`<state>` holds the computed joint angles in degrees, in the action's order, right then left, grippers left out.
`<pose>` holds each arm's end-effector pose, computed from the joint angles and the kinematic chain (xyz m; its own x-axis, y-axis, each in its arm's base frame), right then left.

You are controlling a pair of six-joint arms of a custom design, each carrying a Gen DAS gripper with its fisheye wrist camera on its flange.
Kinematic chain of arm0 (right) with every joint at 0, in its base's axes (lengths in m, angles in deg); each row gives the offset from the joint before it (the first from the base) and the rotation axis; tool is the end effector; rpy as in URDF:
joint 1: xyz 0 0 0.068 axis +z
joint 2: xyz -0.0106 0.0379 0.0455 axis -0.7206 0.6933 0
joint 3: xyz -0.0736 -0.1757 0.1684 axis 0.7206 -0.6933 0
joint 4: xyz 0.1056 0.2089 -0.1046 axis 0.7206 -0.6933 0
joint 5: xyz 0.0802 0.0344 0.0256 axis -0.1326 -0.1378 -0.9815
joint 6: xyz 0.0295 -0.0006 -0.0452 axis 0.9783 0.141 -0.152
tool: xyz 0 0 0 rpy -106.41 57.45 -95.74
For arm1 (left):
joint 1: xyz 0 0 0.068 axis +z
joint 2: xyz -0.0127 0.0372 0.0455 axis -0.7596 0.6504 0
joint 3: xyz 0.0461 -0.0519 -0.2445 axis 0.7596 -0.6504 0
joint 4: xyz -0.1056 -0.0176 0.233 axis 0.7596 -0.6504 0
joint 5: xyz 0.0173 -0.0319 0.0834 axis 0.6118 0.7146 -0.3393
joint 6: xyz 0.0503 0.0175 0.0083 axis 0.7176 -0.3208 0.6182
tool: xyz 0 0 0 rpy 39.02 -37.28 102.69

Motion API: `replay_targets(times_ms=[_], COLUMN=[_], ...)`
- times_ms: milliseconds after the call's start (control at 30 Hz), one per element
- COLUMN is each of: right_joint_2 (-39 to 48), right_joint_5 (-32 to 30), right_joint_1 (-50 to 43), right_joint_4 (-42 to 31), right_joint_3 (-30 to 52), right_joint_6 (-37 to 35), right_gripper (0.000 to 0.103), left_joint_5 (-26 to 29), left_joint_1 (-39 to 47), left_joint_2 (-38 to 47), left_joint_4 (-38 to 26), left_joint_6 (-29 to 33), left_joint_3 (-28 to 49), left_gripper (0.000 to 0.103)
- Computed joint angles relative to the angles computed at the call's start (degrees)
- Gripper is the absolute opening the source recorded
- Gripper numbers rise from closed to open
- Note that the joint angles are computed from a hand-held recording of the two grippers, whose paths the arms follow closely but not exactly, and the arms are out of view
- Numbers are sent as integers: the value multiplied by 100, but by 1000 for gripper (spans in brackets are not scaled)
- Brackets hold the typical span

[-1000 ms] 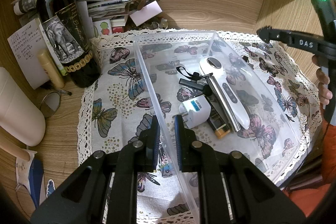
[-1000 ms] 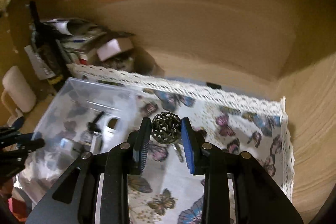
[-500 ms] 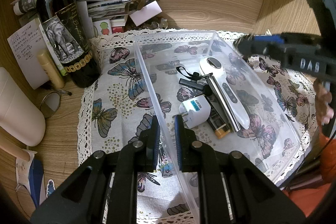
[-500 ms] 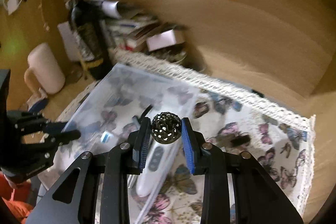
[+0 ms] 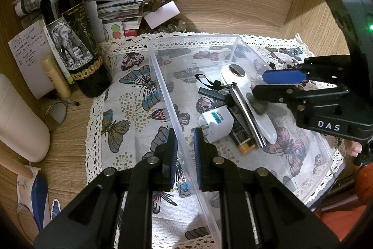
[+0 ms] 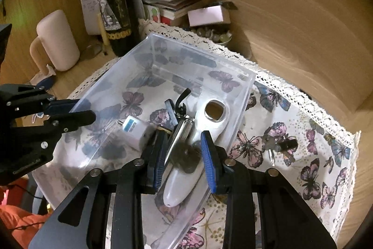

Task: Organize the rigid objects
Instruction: 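Lower the mesh ball into the box beside the cylinder and release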

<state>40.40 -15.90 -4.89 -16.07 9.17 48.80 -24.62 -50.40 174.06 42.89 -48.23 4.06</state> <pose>0.1495 0.1134 0.0602 -0.7756 -0.1749 -0.6065 -0.1666 0.9835 -0.0705 0.1832 -0.0178 0.0532 -0.6299 0.4352 -0.6433 0.6025 0.7965 -0.0512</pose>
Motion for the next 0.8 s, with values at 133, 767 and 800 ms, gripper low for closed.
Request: replay_targets(times_ms=[133, 767, 800], right_joint_2=[-489, -3655, -3396], right_joint_5=[123, -458, -604], right_joint_1=[35, -2577, -2815], right_joint_4=[-274, -1899, -1673], right_joint_3=[-101, -616, -613], right_joint_6=[43, -876, -965], right_gripper=[29, 37, 37], left_joint_5=[0, 13, 12], left_joint_1=[4, 17, 13], left_joint_2=[-2, 13, 6], left_joint_4=[0, 3, 6], left_joint_6=[13, 24, 21], left_joint_3=[-4, -2, -13], left_gripper=[13, 13, 13])
